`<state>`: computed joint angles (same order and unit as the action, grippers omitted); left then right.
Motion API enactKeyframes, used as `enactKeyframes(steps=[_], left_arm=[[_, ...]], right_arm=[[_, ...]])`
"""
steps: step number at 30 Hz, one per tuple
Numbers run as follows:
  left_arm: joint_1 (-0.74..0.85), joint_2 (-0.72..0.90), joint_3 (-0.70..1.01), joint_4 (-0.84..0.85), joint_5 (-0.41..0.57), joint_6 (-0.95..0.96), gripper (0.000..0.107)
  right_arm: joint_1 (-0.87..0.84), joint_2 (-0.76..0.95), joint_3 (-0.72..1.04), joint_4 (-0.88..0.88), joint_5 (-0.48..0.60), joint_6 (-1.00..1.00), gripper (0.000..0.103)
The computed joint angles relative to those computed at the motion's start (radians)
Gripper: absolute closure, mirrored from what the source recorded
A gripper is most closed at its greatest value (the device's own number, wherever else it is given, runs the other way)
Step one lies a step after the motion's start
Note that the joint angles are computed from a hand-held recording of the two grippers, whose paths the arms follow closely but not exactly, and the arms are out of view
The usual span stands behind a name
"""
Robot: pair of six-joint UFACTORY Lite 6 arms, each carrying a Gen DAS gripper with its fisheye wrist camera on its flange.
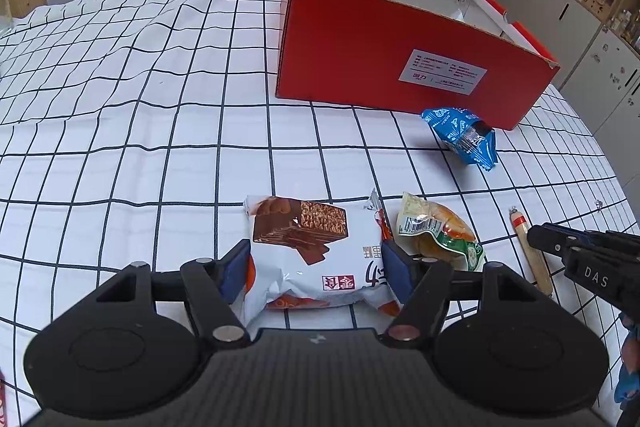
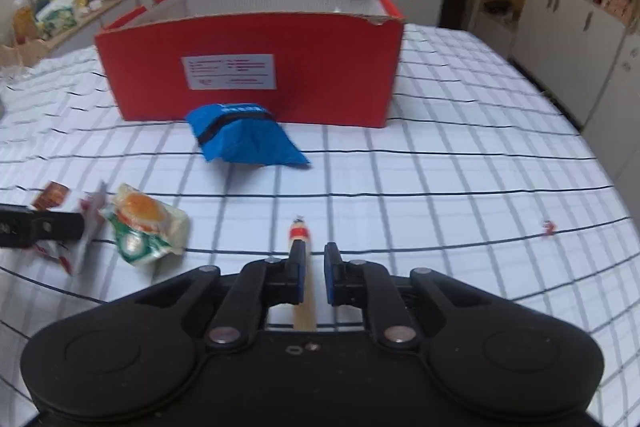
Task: Organize snacks
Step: 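Grasp the white wafer packet with the left tool while the right tool grasps the beige sausage stick, then carry the wafer packet and sausage stick with both tools into the red box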
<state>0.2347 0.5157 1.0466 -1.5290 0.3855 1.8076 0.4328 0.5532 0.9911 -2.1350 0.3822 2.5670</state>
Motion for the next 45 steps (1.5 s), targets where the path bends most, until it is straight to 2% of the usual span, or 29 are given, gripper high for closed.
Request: enactKeyframes(steps=[2,6,8,12,14,21,26,30,45], left_arm=[[0.001,0.003,0.003,0.003,0.002,-0.001,0.038],[0.004,0.008,0.008,0.011,0.001,-0.003,0.038],[0.007,0.011,0.01,0.019,0.005,-0.008,0.038],[0.008,0.012,0.012,0.033,0.005,-0.017,0.038],[0.009,0.01,0.009,0.031,0.006,-0.012,0.038],[0.014,-0.001,-0.01,-0.019,0.015,0.044,0.039],[0.028,-0.034,-0.03,0.0,0.037,0.027,0.04],[0.033,-0.078,-0.051,0.04,0.053,-0.012,0.04],[0.021,-0.327,-0.104,0.2,0.123,-0.198,0.04]], right_arm=[[-0.014,0.003,0.024,0.017,-0.041,-0.019,0.093],[-0.003,0.011,0.064,0.125,-0.061,-0.148,0.093],[0.004,0.034,0.097,0.238,-0.063,-0.257,0.092],[-0.002,0.073,0.135,0.303,-0.064,-0.313,0.092],[-0.009,0.085,0.141,0.273,-0.073,-0.285,0.093],[0.034,0.082,0.101,0.19,0.01,-0.188,0.094],[0.056,-0.002,0.005,0.072,0.048,-0.048,0.094],[0.075,-0.083,-0.066,0.045,0.076,-0.004,0.094],[0.138,-0.355,-0.167,0.172,0.111,-0.145,0.094]])
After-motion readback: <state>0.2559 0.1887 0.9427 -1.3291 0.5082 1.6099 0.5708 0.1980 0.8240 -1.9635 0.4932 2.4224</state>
